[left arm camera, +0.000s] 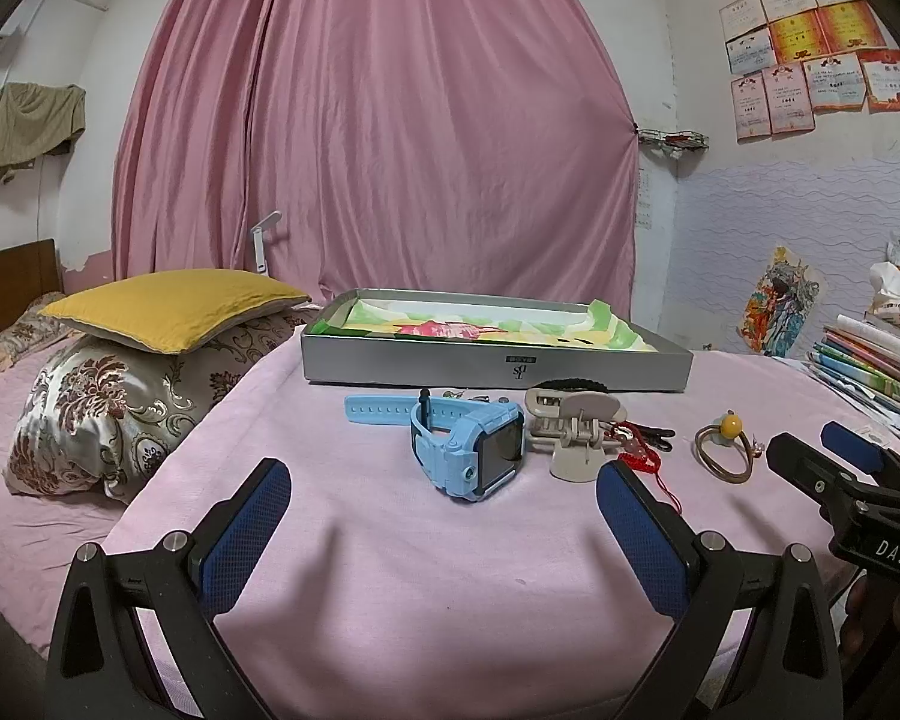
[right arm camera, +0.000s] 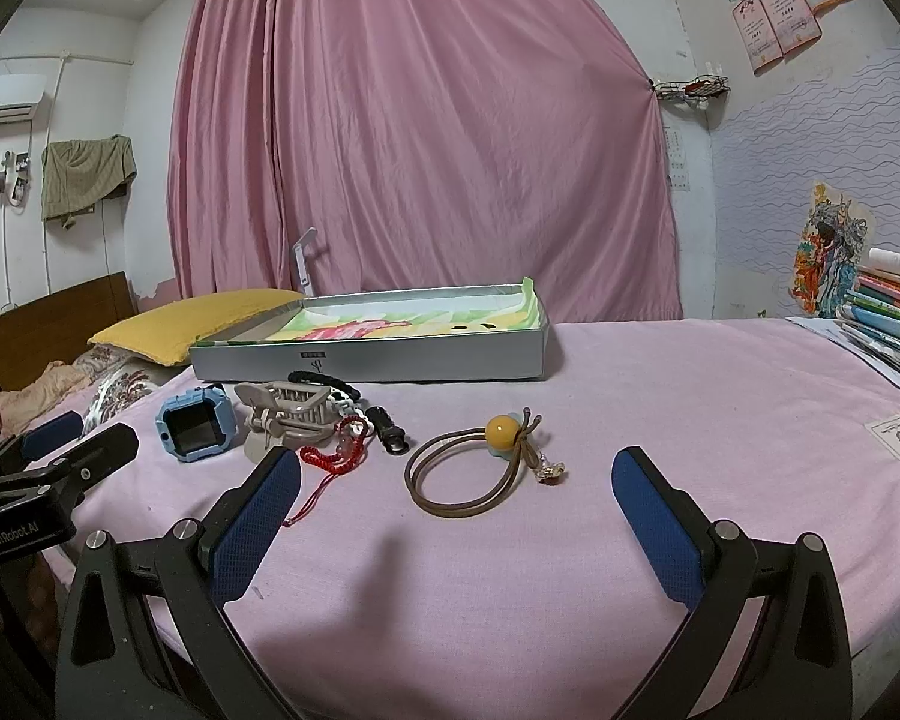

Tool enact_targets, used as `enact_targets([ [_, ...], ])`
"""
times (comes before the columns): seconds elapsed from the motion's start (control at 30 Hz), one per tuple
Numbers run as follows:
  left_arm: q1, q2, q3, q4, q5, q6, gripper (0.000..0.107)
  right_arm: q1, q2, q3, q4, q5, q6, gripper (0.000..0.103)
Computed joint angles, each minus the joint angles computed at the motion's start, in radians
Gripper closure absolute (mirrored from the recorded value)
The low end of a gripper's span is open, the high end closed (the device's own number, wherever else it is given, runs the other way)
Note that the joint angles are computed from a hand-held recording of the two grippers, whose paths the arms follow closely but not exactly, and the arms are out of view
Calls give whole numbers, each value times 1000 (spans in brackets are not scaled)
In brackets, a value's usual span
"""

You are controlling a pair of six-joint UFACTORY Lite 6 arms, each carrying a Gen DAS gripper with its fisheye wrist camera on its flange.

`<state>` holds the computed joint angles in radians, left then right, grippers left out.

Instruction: Organize jewelry

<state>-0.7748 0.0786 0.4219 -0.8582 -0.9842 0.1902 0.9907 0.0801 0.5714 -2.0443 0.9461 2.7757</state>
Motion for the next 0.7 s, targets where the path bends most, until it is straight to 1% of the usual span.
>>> enact_targets([
  [0.7,-1,1,0,0,-2,-1,5,-2,3,5,-1,-5,-2,1],
])
